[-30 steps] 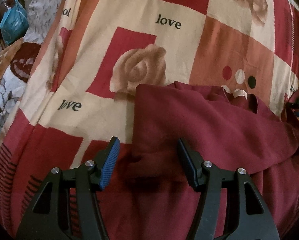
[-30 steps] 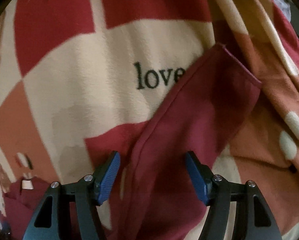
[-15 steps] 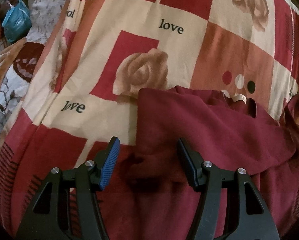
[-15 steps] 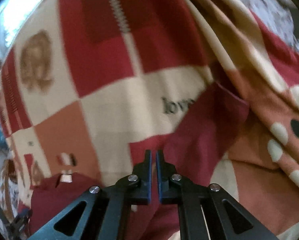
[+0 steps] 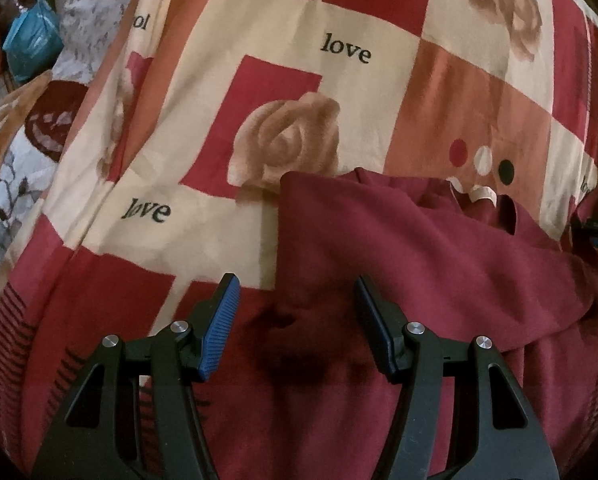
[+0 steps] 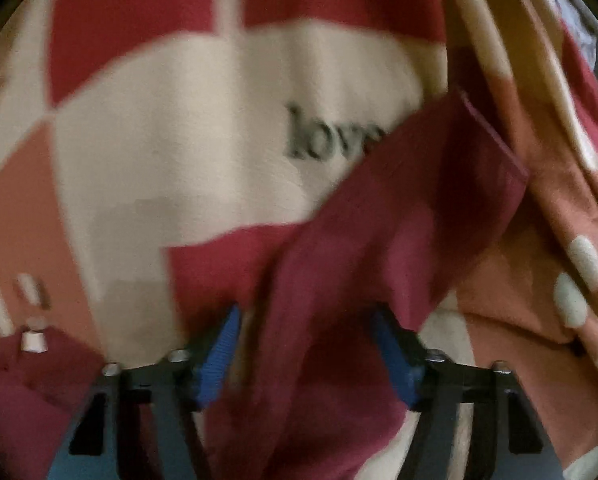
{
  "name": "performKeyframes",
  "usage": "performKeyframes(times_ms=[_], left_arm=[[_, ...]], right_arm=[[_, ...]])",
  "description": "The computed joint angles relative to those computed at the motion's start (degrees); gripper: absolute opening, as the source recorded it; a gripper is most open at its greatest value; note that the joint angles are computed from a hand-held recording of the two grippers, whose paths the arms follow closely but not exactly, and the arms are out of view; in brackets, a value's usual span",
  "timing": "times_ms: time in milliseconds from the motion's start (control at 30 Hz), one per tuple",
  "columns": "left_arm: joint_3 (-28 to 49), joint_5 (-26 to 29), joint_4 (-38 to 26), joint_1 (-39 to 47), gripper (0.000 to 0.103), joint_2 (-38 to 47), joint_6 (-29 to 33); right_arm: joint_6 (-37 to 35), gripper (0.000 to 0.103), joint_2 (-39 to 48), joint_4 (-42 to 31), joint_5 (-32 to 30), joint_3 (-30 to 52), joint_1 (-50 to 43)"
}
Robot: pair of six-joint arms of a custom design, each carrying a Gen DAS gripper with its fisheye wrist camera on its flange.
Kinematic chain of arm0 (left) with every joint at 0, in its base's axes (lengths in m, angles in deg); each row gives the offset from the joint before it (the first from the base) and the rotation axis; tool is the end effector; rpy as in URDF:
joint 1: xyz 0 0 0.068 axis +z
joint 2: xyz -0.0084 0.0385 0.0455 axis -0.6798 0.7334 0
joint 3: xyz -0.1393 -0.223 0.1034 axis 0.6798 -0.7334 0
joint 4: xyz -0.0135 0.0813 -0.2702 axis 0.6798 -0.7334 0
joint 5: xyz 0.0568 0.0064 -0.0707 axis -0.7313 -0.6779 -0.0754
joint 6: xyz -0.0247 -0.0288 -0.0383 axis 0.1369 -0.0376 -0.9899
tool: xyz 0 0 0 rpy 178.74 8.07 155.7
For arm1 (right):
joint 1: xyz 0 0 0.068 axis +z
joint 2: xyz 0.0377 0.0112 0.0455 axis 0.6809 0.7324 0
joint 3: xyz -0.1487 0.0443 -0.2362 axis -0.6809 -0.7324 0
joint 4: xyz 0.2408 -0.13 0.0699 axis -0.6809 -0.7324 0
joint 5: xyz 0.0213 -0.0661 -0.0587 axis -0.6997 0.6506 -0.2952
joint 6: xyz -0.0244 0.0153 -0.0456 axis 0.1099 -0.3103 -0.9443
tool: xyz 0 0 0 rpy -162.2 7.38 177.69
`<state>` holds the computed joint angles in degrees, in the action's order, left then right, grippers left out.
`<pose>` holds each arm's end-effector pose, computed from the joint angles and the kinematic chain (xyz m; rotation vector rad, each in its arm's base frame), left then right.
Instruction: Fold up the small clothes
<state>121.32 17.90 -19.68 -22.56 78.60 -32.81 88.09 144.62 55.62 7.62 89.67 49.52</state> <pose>0.3211 0.1026 0.1206 0.4342 2.4836 -0.2140 0.2387 0.0175 0.1070 1.0084 2.5404 -0.1564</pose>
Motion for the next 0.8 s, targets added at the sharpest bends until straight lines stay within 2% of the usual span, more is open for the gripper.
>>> performKeyframes(times_ms=[100, 167, 300, 367, 433, 533, 633, 733, 800], left_arm=[[0.4, 0.1, -0.2, 0.1, 0.059, 0.3, -0.2], [0.6, 0.2, -0.7, 0.2, 0.059, 0.4, -0.3], [0.3, 0.8, -0.8, 0.4, 0.059, -0.5, -0.3], [0.1, 1.1, -0.7, 0.6, 0.059, -0.9, -0.5], [0.1, 1.6, -0.8, 0.9, 0.059, -1.1, -0.8], [0.6, 3.0, -1.7, 1.7, 0.059, -1.3, -1.0], [1.0, 4.3, -2.2, 2.3, 0.059, -1.4, -1.3], [1.7, 5.6, -3.5, 2.7, 0.059, -1.3, -1.1], [2.0, 6.6, -4.5, 2.8, 0.059, -1.2, -0.5]], right_arm=[[-0.6, 0.007, -4.9, 2.8, -1.4, -4.0, -2.1], [-1.9, 0.007, -13.3, 3.4, -3.6, -7.6, -3.9], [-0.8, 0.006, -32.6, -1.6, -7.6, -11.2, -2.7], [0.6, 0.006, -38.7, -4.5, -7.8, -10.5, 0.6], [2.3, 0.006, -40.8, -6.9, -5.6, -7.7, 6.7], [6.2, 0.006, -38.1, -7.4, 1.2, -2.4, 20.5], [7.9, 0.006, -28.2, -2.9, 6.9, 2.3, 33.2], [6.9, 0.006, -14.6, 3.2, 9.5, 7.6, 41.5], [7.1, 0.011, -4.6, 9.5, 6.8, 9.3, 44.0]])
